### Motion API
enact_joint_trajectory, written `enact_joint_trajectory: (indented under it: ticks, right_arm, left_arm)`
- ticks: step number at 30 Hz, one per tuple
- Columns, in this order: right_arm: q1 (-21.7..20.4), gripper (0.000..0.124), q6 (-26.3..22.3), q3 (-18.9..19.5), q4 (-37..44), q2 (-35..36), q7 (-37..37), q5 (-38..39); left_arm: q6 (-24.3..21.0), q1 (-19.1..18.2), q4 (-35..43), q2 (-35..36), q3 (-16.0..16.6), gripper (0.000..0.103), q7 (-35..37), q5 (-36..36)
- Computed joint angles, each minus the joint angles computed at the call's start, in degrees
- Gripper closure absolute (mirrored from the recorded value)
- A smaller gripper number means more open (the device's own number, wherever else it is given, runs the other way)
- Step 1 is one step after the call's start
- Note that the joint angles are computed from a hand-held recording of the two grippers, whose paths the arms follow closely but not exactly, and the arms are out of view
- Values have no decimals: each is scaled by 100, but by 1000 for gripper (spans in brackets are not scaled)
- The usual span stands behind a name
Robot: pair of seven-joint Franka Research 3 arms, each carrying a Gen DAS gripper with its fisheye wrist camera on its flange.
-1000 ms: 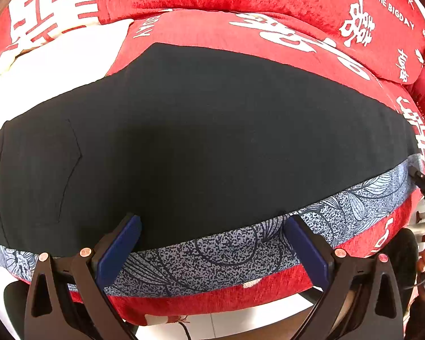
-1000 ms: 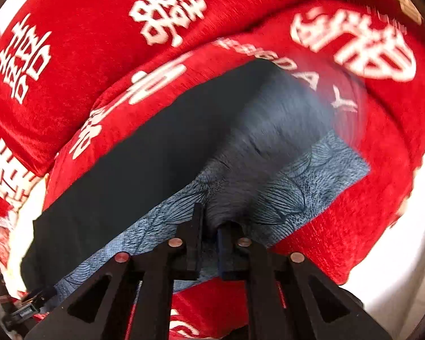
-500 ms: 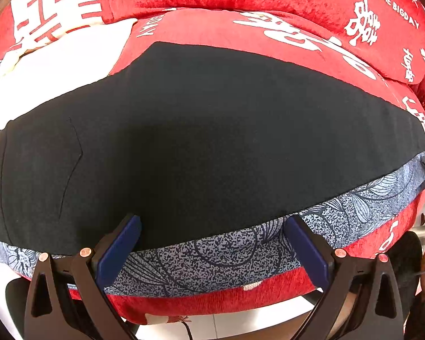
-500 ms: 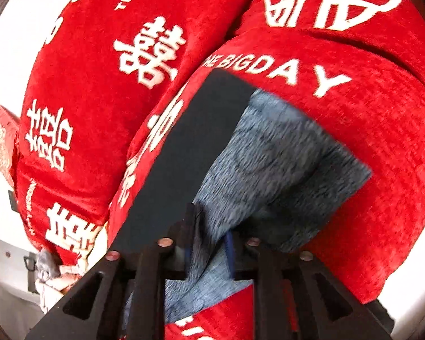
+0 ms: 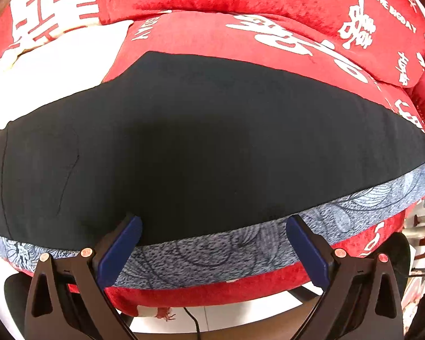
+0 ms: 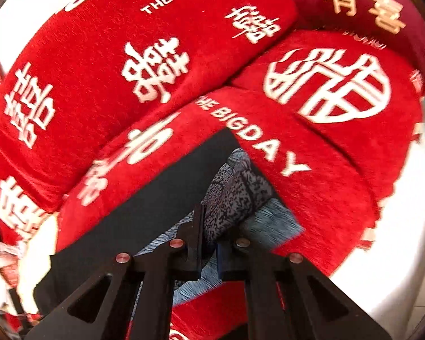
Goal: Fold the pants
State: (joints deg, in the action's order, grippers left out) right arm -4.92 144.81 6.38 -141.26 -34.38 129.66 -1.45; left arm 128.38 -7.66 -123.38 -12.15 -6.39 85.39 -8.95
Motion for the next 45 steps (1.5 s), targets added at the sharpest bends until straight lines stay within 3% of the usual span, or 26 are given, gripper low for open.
enact_joint_trajectory:
  ticks: [5,12,16,18,19,20,22,25,28,31,32,34,37,40,42,45]
  right_arm:
    - [-10,117,-272,-169,-10,657,-33,34]
    - [-257,117,-336,296,-82,-57,500,-706]
    - [-121,116,-807,163,230,655,377,-751]
    - [-76,115,-819,148,234,666,454,-908]
    - [-47,102,-856,132,257,615,459,-968]
    - [-73,76,-1007,154,315,570,525,-1070]
    - [-235,38,-1330,284,419,456,829,-1467]
    - [-313,38,-1237,409,348,52,1156,-1967]
    - [-112,32,-843,531,406,28,1124,-2072]
    - [522,31,-333,531,638,635,371,-1807]
    - [661,31,-425,602,799,886,133,-1804]
    - [927,31,-634,758,1097,1390,-174,-1925]
    - [1316,31,-891,696,1322,1879,-504,-1914]
    - [1489,27,-971,595,1313,1987,-339,-2152]
    - [1567,26,-1259,553,1477,2031,-210,-2205]
    - [1743,26,-1110,634,1785,2173,-98,-2623]
  left_arm:
    - [-162,-27,71,95,-76,1,55,155]
    - [-95,-34,36,22,21,1,171,-73]
    - [-121,-40,129,186,-119,1,32,211]
    - [-79,-65,80,121,-111,1,109,164]
    - [-54,-62,63,109,-111,1,80,181]
    - [-73,-48,77,139,-118,1,-4,234]
    - [-136,-34,121,210,-122,1,-121,274]
    - [-67,-51,141,179,-171,1,-289,373]
    - [76,-126,299,298,-263,1,-330,534]
    - [152,-89,391,430,-410,1,-788,1402]
    - [-19,40,438,503,-498,0,-1081,1873]
    - [107,48,289,415,-274,0,-1064,1746]
    - [64,252,86,197,-151,0,-1240,2070]
    - [-153,566,-88,13,-308,0,-1787,3205]
    - [-196,513,-94,-42,-53,0,-1667,2763]
    - [-170,493,119,86,49,0,-1612,2059]
